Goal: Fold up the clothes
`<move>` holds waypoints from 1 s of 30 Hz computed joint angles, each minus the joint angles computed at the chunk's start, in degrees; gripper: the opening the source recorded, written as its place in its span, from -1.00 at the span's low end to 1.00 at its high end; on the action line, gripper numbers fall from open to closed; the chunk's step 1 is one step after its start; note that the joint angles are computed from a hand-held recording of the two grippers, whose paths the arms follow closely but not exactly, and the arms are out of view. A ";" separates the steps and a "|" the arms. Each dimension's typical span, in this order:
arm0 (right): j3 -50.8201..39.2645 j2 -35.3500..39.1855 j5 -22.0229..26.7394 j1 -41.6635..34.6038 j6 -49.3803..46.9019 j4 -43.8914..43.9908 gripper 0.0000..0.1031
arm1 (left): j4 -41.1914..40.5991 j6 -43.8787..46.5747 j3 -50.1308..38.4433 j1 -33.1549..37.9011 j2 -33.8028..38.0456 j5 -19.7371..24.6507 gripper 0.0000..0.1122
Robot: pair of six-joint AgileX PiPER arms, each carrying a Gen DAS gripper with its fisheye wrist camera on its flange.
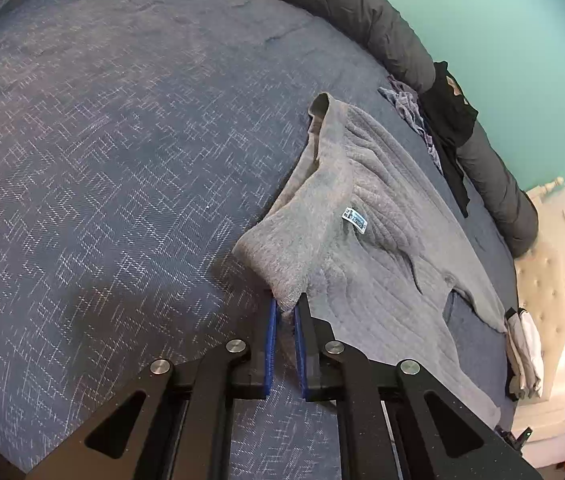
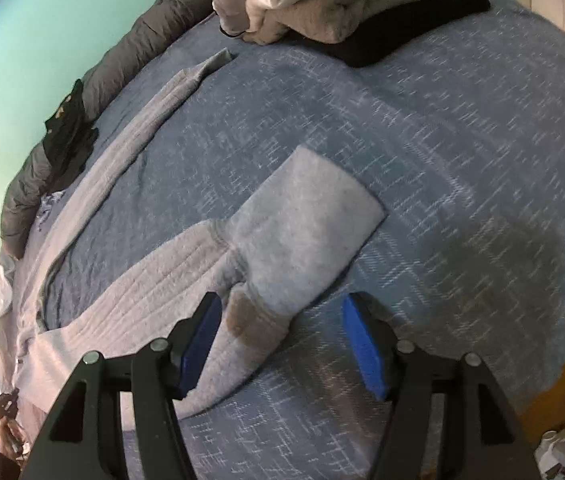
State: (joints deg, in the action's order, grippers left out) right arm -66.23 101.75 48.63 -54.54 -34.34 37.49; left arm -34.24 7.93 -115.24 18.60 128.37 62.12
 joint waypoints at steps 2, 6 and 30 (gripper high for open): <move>0.25 -0.05 -0.27 0.17 -0.26 0.52 -0.14 | 0.09 0.33 1.08 0.15 -1.00 -0.30 -0.85; 0.27 -0.47 0.24 -0.14 -1.62 2.79 -0.72 | -0.04 0.65 1.63 0.55 -1.94 -0.31 -0.87; -6.56 -1.31 6.28 -1.14 -4.67 2.78 -0.84 | -6.82 8.04 20.29 6.58 -9.63 -3.45 -0.89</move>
State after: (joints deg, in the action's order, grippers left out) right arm -72.79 100.45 54.90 -55.68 -39.01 40.27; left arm -41.07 15.96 -94.95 25.19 118.74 58.67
